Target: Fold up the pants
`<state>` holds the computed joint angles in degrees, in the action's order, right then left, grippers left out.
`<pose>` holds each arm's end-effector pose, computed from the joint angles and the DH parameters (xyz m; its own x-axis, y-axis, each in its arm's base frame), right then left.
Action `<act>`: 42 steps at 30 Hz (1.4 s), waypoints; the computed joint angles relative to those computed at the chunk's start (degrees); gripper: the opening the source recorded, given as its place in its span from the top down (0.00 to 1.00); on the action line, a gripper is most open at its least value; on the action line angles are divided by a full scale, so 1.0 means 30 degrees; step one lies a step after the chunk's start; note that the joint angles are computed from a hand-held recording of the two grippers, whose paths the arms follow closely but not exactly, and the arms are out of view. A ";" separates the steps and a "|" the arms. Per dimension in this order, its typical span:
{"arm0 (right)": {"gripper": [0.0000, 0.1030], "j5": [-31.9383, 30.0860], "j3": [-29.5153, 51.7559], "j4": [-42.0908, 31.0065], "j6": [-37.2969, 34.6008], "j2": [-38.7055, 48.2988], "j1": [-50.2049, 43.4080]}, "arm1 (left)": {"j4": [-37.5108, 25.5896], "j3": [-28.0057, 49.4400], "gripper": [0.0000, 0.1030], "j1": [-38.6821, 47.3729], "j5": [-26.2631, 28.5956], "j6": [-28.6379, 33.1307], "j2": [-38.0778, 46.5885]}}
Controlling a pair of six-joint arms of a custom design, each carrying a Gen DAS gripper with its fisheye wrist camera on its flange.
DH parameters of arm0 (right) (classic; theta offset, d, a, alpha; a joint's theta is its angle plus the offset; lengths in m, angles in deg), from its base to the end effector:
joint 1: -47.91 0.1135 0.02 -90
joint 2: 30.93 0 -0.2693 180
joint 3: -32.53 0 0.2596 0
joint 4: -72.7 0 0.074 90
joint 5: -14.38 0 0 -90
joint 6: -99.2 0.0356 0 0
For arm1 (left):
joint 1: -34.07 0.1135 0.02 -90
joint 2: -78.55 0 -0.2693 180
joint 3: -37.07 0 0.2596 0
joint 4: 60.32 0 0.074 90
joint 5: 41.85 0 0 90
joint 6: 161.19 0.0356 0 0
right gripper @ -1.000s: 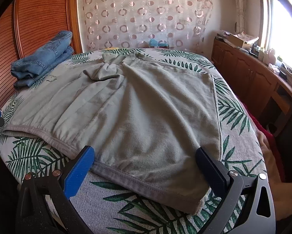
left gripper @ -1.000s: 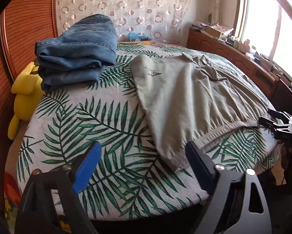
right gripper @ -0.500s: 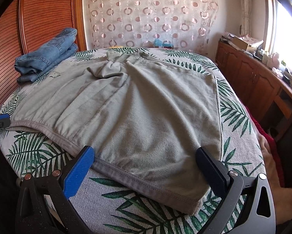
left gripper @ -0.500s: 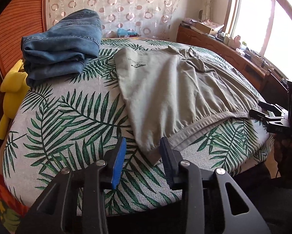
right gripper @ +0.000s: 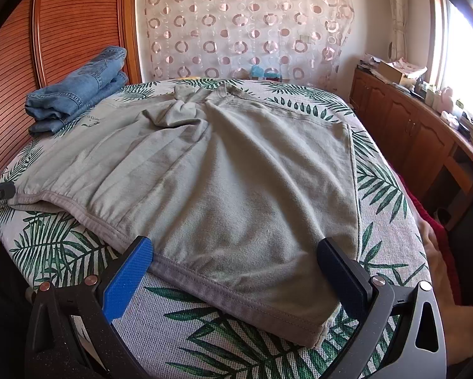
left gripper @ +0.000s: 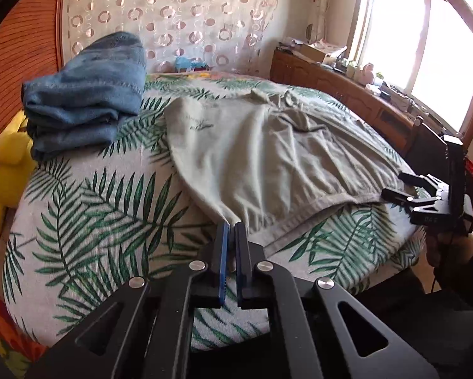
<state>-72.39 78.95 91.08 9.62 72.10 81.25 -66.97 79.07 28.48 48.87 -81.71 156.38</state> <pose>0.2598 0.1685 0.0913 -0.5207 -0.3338 -0.7858 -0.5080 0.8609 -0.0291 0.2533 -0.0252 0.1508 -0.6803 -0.1169 -0.7236 -0.0179 0.9896 -0.1430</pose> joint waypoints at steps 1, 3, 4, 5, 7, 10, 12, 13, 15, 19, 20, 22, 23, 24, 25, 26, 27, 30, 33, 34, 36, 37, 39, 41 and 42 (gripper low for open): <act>0.00 -0.0006 0.0009 -0.0012 0.0019 0.0010 0.0001 | -0.0055 0.0173 0.95 -0.0030 0.0100 0.0043 -0.0132; 0.01 -0.0035 0.0078 -0.0188 -0.0012 -0.0039 0.0010 | -0.0304 0.0756 0.95 -0.0113 0.0269 0.0270 -0.0276; 0.04 -0.0121 0.0148 -0.0375 -0.0061 -0.0139 0.0011 | -0.0343 0.0991 0.95 -0.0195 0.0282 0.0337 -0.0226; 0.05 -0.0264 0.0147 -0.0420 -0.0113 -0.0187 -0.0007 | -0.0397 0.1312 0.95 -0.0289 0.0375 0.0449 -0.0142; 0.13 -0.0575 0.0167 -0.0626 -0.0286 -0.0358 -0.0048 | -0.0492 0.1961 0.96 -0.0657 0.0335 0.0705 0.0105; 0.22 -0.0501 0.0183 -0.0827 -0.0278 -0.0578 -0.0023 | -0.0755 0.2981 0.96 -0.1155 0.0253 0.1017 0.0549; 0.25 -0.0508 0.0217 -0.0888 -0.0332 -0.0639 -0.0091 | -0.0849 0.3729 0.96 -0.1250 0.0561 0.1196 0.1070; 0.27 -0.0529 0.0229 -0.0901 -0.0354 -0.0651 -0.0144 | -0.1059 0.3962 0.96 -0.1366 0.0597 0.1223 0.1060; 0.31 -0.0534 0.0234 -0.0846 -0.0332 -0.0654 -0.0281 | -0.1276 0.4644 0.96 -0.1527 0.0692 0.1389 0.1409; 0.36 -0.0679 0.0178 -0.0711 -0.0197 -0.0693 -0.0670 | -0.1880 0.6918 0.96 -0.2000 0.1222 0.1678 0.3057; 0.37 -0.0697 0.0162 -0.0673 -0.0203 -0.0677 -0.0744 | -0.2088 0.7472 0.96 -0.2250 0.1167 0.1936 0.3426; 0.38 -0.0711 0.0142 -0.0574 -0.0231 -0.0603 -0.0885 | -0.2182 0.8387 0.96 -0.2680 0.1267 0.2049 0.4102; 0.39 -0.0728 0.0182 -0.0538 -0.0225 -0.0526 -0.0946 | -0.2284 0.8837 0.96 -0.2805 0.1520 0.2029 0.4371; 0.39 -0.0722 0.0196 -0.0497 -0.0220 -0.0456 -0.0997 | -0.2377 0.9266 0.96 -0.2953 0.1603 0.2102 0.4656; 0.39 -0.0650 0.0205 -0.0458 -0.0200 -0.0404 -0.0996 | -0.2480 0.9782 0.96 -0.3181 0.1543 0.2179 0.4959; 0.40 -0.0635 0.0200 -0.0407 -0.0160 -0.0362 -0.1042 | -0.2627 1.0339 0.96 -0.3400 0.1557 0.2244 0.5312; 0.40 -0.0653 0.0204 -0.0408 -0.0107 -0.0368 -0.1073 | -0.2788 1.0879 0.96 -0.3572 0.1647 0.2301 0.5669; 0.40 -0.0670 0.0052 -0.0251 -0.0186 -0.0486 -0.1251 | -0.3156 1.2076 0.96 -0.3901 0.1740 0.2265 0.6509; 0.40 -0.0731 0.0010 -0.0195 -0.0186 -0.0568 -0.1484 | -0.3611 1.3140 0.96 -0.4112 0.1845 0.2294 0.7396; 0.40 -0.0724 0.0023 -0.0164 -0.0124 -0.0563 -0.1510 | -0.3867 1.3522 0.96 -0.4192 0.1878 0.2480 0.7751; 0.40 -0.0801 -0.0011 0.0019 -0.0040 -0.0513 -0.1629 | -0.4095 1.3925 0.96 -0.4450 0.1623 0.2760 0.8286; 0.40 -0.0886 -0.0058 0.0117 -0.0059 -0.0492 -0.1742 | -0.4149 1.4104 0.96 -0.4483 0.1571 0.2670 0.8630; 0.40 -0.0883 -0.0009 0.0266 0.0006 -0.0304 -0.1729 | -0.4092 1.4088 0.96 -0.4463 0.1526 0.2572 0.8970; 0.40 -0.0650 0.0145 0.0352 0.0141 -0.0019 -0.1473 | -0.4170 1.4104 0.96 -0.4442 0.1463 0.2533 0.9196; 0.40 -0.0643 0.0095 0.0404 0.0146 -0.0020 -0.1473 | -0.4482 1.4204 0.96 -0.4404 0.1423 0.2514 0.9377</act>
<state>-74.32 79.23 92.30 10.06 72.04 76.83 -80.42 121.68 15.27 53.14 -74.16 184.51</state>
